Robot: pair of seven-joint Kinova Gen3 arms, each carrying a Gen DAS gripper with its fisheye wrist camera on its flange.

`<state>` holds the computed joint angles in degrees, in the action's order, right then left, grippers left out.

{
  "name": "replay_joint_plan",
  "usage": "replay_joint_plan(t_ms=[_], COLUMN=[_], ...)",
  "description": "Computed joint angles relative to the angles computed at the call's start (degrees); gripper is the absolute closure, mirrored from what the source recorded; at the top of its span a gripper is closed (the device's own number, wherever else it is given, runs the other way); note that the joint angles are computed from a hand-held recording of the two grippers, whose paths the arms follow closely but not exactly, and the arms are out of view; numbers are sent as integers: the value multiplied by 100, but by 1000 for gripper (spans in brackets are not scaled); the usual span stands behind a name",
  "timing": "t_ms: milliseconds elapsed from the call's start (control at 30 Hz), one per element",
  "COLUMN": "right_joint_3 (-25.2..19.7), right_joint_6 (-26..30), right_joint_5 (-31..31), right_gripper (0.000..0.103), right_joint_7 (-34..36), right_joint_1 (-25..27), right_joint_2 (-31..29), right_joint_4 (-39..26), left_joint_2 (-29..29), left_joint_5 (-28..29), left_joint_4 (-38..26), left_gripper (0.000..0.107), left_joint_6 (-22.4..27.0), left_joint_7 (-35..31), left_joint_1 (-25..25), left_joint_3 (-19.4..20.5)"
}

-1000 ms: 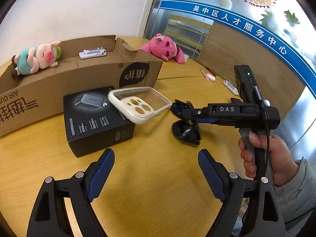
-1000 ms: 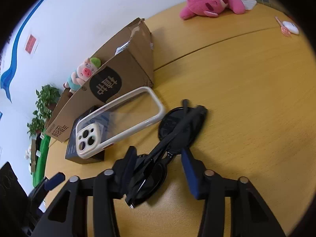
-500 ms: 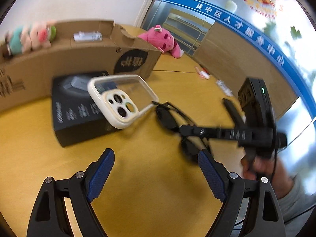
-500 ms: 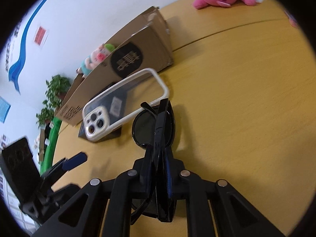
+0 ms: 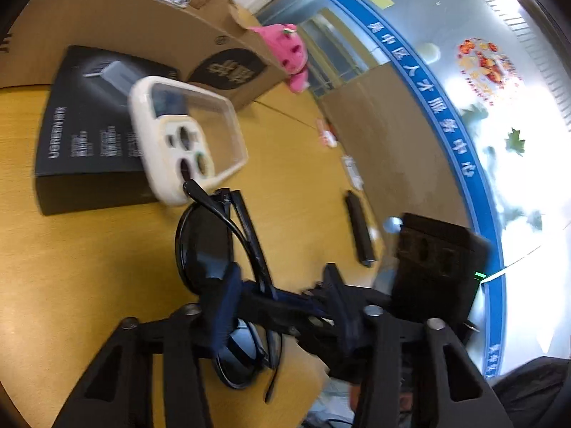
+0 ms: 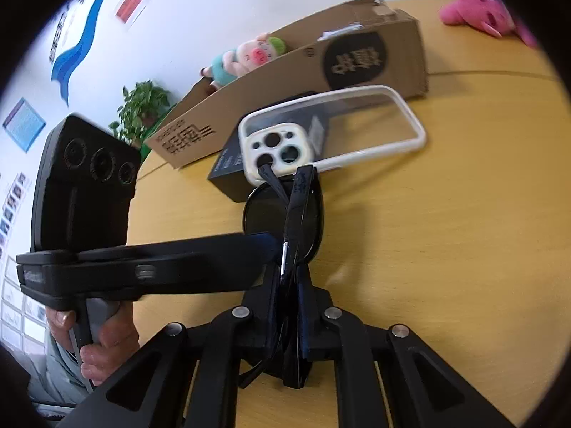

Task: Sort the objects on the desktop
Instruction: 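Close the left gripper on the sunglasses while the right gripper keeps holding them, then carry the sunglasses with both grippers and lower them into the box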

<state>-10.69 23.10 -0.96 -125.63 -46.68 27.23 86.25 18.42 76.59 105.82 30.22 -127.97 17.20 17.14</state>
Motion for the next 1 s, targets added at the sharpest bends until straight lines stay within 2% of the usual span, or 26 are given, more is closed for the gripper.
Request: replay_joint_plan(t_ms=[33, 67, 167, 267, 367, 500, 567, 667, 733, 833, 933, 1000], right_joint_3=[-100, -254, -948, -1100, -1210, -1281, -1258, -813, -466, -296, 144, 248], right_joint_6=[60, 134, 249, 474, 425, 486, 493, 631, 941, 1234, 1343, 1333], right_joint_5=[74, 237, 923, 1412, 1340, 1421, 1244, 696, 230, -368, -1017, -1478], right_gripper=[94, 93, 93, 93, 93, 93, 93, 93, 93, 93, 93, 93], right_joint_7=[-1, -91, -389, -582, -495, -487, -268, 276, 709, 1408, 2107, 2572], right_joint_1=[33, 106, 472, 408, 483, 467, 459, 129, -90, -142, -359, -354], right_joint_2=[25, 47, 157, 228, 260, 285, 292, 467, 645, 993, 1355, 1646], right_joint_4=[-68, -135, -295, -527, -569, -730, -845, -1360, -1891, -2687, -3484, -4015], left_joint_2=[-24, -33, -26, -81, -181, -386, -505, -664, -782, -934, -981, -1029], left_joint_5=[-110, -127, 44, 202, 326, 30, -175, -704, -1111, -1717, -2165, -2631], left_joint_4=[14, 48, 129, 224, 301, 256, 204, 11, -149, -443, -804, -1087], left_gripper=[73, 81, 96, 97, 98, 99, 99, 99, 99, 99, 99, 99], left_joint_6=[-9, -36, 24, 51, 113, 120, 179, 324, 409, 608, 869, 993], left_joint_7=[132, 174, 86, -40, -138, 200, 378, 822, 1133, 1578, 1876, 2157], left_joint_1=[-5, -107, -102, -165, -193, -184, -245, -362, -452, -659, -908, -926], left_joint_3=[-18, 71, -51, -93, -165, -305, -363, -474, -549, -701, -799, -997])
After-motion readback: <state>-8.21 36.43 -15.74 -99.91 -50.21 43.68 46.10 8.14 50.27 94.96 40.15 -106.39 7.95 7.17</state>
